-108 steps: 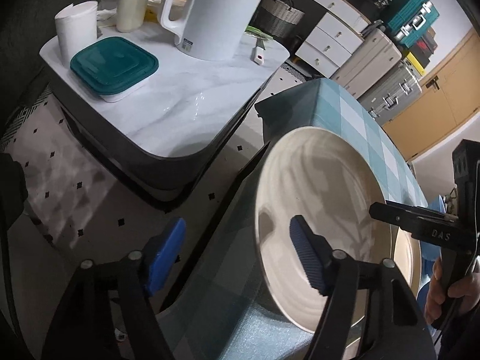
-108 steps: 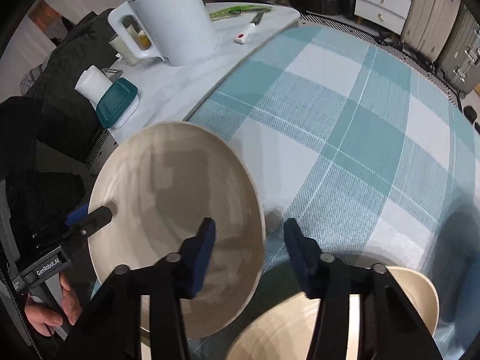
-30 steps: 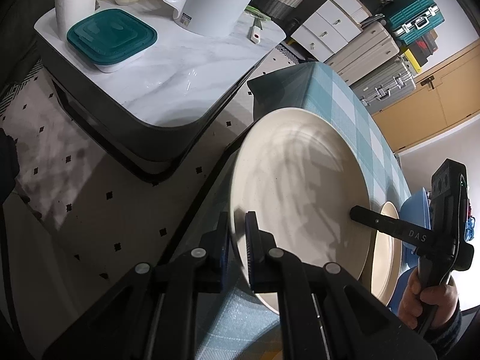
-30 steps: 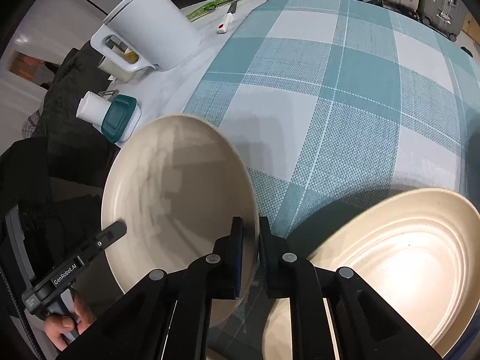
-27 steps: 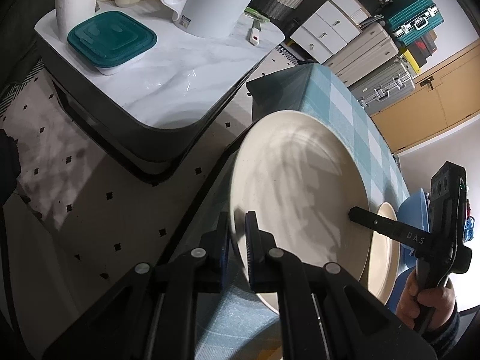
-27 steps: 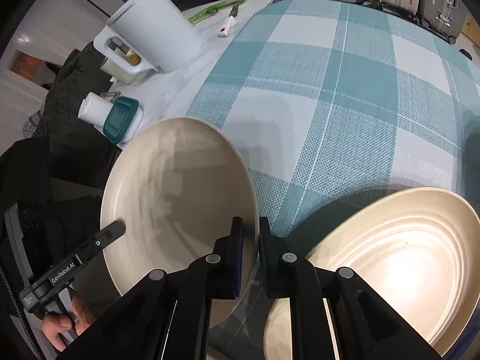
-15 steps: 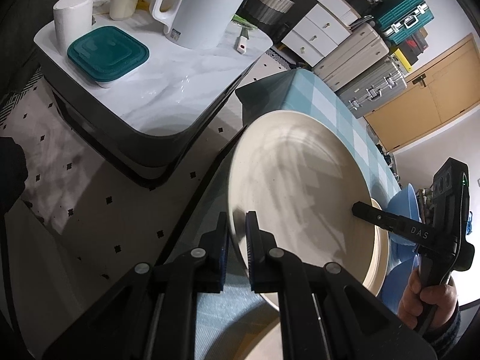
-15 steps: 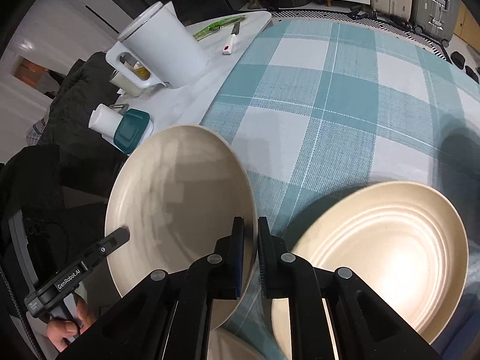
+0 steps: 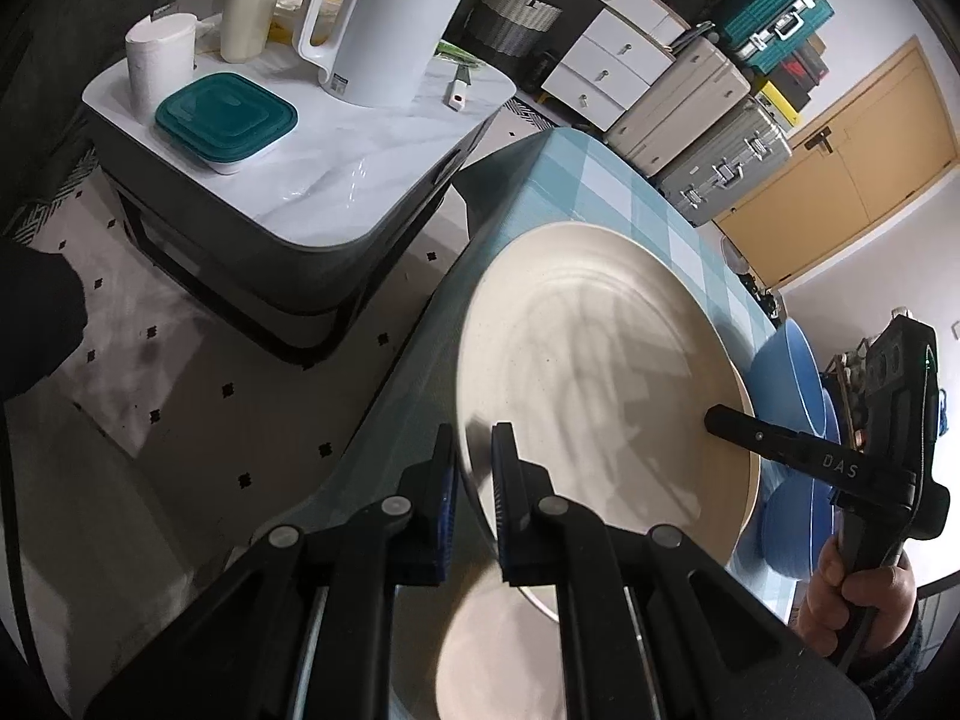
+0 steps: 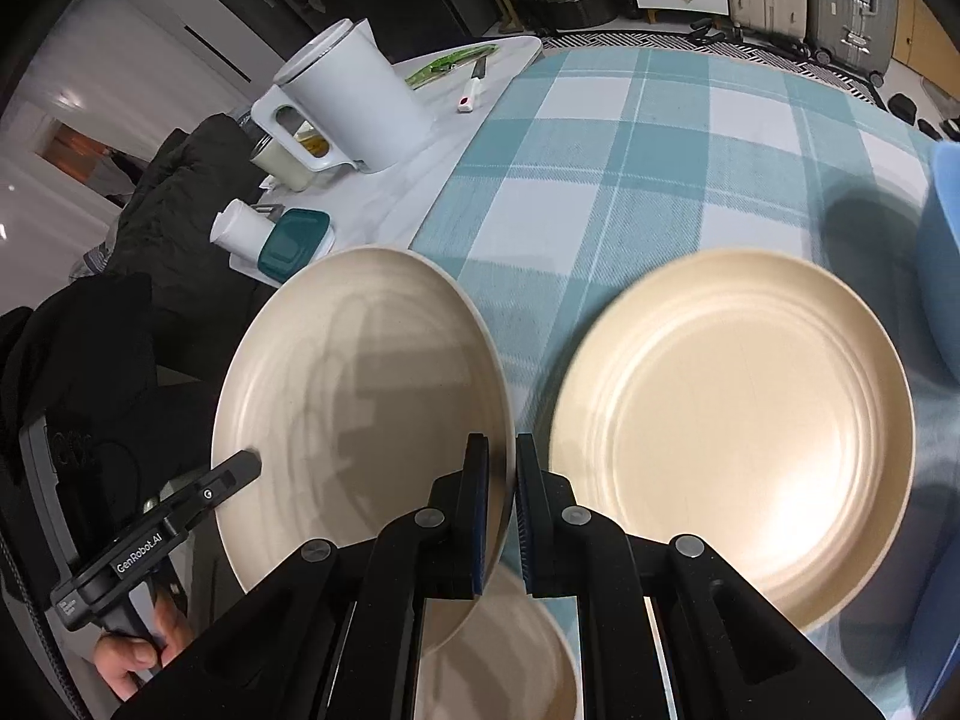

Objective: Organize plates and bowls
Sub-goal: 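Lower the held cream plate onto the front cream plate with both grippers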

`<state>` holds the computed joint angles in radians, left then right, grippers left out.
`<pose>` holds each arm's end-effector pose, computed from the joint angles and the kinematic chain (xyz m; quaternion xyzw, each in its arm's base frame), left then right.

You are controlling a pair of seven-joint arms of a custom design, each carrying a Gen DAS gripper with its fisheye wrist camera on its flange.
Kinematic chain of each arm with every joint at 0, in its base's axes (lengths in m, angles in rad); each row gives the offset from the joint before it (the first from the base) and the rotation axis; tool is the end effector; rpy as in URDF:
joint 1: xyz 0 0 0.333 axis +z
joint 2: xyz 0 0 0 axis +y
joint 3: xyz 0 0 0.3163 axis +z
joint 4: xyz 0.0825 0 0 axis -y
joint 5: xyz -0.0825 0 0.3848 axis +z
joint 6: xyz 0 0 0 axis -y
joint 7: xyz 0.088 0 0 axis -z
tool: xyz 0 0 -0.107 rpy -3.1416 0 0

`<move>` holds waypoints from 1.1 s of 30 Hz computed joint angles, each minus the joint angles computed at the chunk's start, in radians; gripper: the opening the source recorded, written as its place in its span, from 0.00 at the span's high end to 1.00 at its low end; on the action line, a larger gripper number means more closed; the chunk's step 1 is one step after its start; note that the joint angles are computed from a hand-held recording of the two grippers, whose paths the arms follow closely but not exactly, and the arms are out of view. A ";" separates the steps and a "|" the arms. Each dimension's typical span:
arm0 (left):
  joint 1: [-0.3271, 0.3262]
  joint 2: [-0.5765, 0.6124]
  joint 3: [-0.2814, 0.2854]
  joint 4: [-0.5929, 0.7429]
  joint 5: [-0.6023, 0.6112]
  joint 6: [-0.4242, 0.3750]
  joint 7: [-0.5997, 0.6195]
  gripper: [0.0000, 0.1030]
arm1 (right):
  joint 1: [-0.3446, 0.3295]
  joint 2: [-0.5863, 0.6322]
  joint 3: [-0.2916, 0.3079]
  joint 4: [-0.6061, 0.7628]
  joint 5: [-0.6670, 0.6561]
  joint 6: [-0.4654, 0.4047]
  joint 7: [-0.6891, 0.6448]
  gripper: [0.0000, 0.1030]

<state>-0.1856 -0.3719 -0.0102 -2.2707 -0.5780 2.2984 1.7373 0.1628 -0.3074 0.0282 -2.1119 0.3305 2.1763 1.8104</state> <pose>0.4651 -0.1046 0.5507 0.6521 -0.6919 0.3070 0.0426 0.4861 0.1080 0.5847 -0.6206 0.7485 0.0243 0.2325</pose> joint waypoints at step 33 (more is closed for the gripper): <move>-0.114 -0.351 0.044 -0.284 0.119 -0.016 -0.054 0.91 | 0.011 -0.391 0.063 -0.331 -0.017 0.013 0.119 0.93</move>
